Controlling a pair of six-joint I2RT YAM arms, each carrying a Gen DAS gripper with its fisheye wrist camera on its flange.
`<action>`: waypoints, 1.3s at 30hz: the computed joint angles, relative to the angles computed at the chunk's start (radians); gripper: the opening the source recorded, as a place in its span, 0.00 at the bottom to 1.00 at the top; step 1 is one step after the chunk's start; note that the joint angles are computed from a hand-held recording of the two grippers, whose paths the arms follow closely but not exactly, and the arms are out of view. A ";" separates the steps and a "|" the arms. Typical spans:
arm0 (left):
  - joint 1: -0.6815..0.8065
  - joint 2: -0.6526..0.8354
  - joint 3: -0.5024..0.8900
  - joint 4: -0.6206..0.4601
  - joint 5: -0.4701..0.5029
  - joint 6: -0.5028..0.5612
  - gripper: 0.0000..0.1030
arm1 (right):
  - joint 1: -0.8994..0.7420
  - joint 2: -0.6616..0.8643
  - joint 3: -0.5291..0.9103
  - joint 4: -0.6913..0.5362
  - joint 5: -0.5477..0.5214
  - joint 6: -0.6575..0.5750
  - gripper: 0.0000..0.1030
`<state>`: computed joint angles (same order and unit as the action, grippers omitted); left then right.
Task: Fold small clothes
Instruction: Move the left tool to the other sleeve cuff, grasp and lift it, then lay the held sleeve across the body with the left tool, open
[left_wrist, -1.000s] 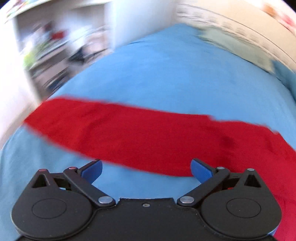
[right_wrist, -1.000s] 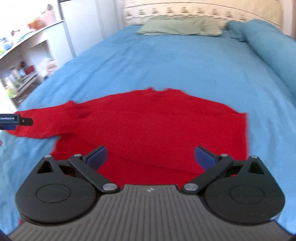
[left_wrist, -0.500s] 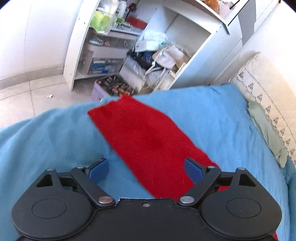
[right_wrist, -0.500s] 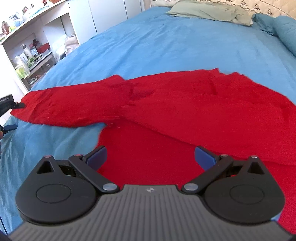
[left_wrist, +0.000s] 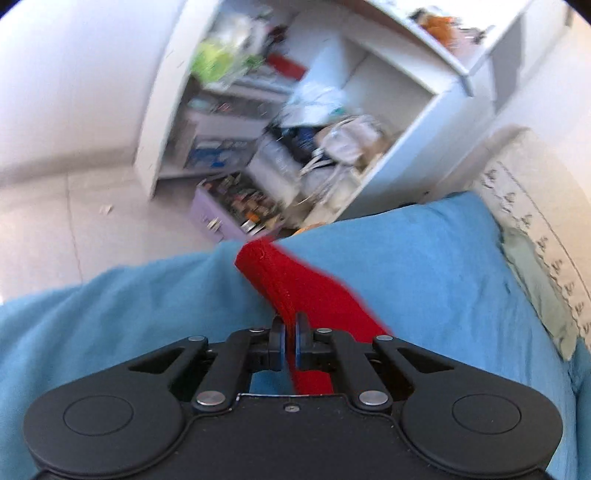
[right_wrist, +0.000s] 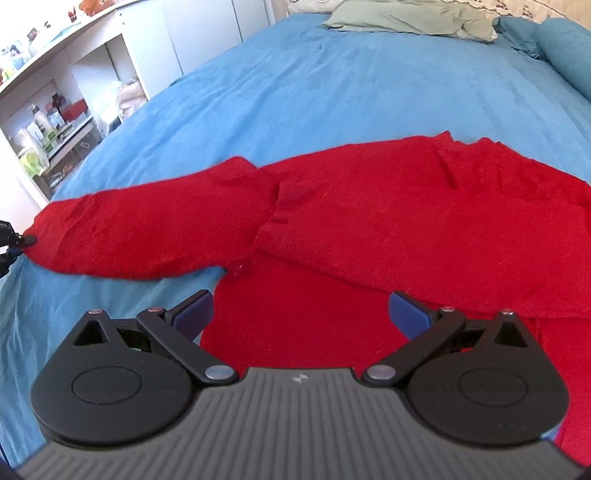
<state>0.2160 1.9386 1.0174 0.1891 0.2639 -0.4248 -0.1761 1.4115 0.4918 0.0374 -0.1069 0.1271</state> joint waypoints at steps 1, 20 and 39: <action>-0.014 -0.026 -0.009 0.009 -0.001 0.002 0.04 | -0.017 -0.013 -0.001 -0.007 -0.011 -0.007 1.00; -1.027 -0.035 0.264 -0.107 -0.190 0.092 0.04 | -0.858 -0.014 0.236 -0.303 -0.463 -0.443 1.00; -1.276 0.294 0.436 -0.193 -0.382 0.168 0.84 | -1.214 0.378 0.498 -0.460 -0.591 -0.731 1.00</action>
<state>-1.0604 2.2326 1.4530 -0.0040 -0.1179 -0.2572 -1.3897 1.7890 0.9900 -0.4226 -0.6976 -0.6038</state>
